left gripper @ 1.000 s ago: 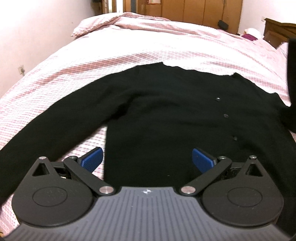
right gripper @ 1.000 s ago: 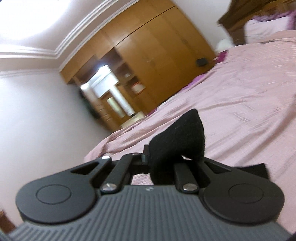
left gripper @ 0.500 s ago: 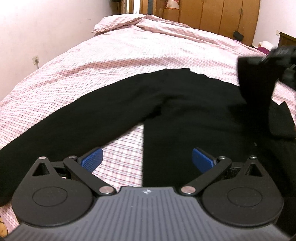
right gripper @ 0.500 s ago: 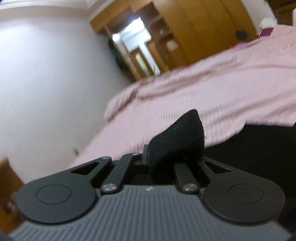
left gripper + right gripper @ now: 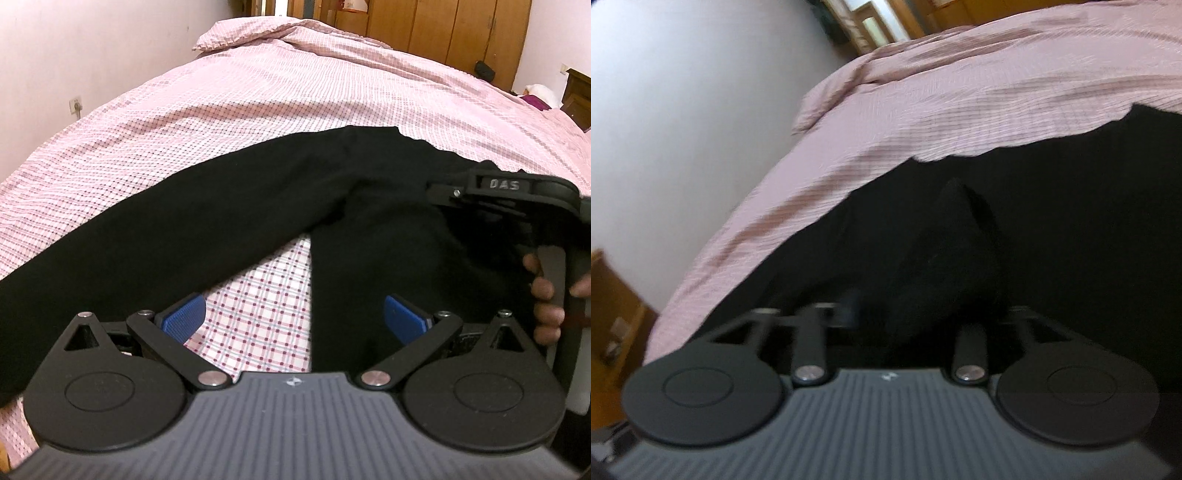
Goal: Fold small clothes
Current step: 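Lift the sleeve and fold it across the cardigan body with the right gripper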
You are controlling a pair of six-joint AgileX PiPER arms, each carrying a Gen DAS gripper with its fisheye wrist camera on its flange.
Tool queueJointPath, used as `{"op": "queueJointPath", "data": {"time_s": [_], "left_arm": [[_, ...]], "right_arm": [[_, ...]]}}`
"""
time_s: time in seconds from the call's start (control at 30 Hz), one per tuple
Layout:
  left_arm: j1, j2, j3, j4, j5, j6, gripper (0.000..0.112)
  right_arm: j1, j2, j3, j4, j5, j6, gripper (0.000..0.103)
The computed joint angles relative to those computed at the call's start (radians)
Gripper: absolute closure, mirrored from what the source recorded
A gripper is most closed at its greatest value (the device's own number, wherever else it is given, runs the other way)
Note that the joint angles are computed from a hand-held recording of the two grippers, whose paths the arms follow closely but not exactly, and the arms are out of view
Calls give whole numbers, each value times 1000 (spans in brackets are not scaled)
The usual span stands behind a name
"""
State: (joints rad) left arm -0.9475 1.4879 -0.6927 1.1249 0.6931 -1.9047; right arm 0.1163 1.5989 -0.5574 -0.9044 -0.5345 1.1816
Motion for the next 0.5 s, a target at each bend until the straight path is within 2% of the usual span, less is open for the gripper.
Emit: {"op": "queueJointPath", "data": {"time_s": [0.03, 0.07, 0.23, 0.37, 0.5], "left_arm": [[1, 2, -3, 2, -4, 1, 9], [2, 4, -8, 3, -7, 4, 9], [-2, 15, -42, 5, -8, 31, 9], [-18, 38, -100, 11, -1, 79, 9], [-43, 88, -185, 24, 14, 129, 9]], "right_arm": [[-14, -7, 16, -19, -31, 3, 40], [-18, -21, 26, -40, -38, 12, 36], [-68, -117, 85, -170, -45, 107, 35], [-200, -240, 162, -339, -114, 208, 35], [-319, -374, 230, -392, -69, 233, 35]]}}
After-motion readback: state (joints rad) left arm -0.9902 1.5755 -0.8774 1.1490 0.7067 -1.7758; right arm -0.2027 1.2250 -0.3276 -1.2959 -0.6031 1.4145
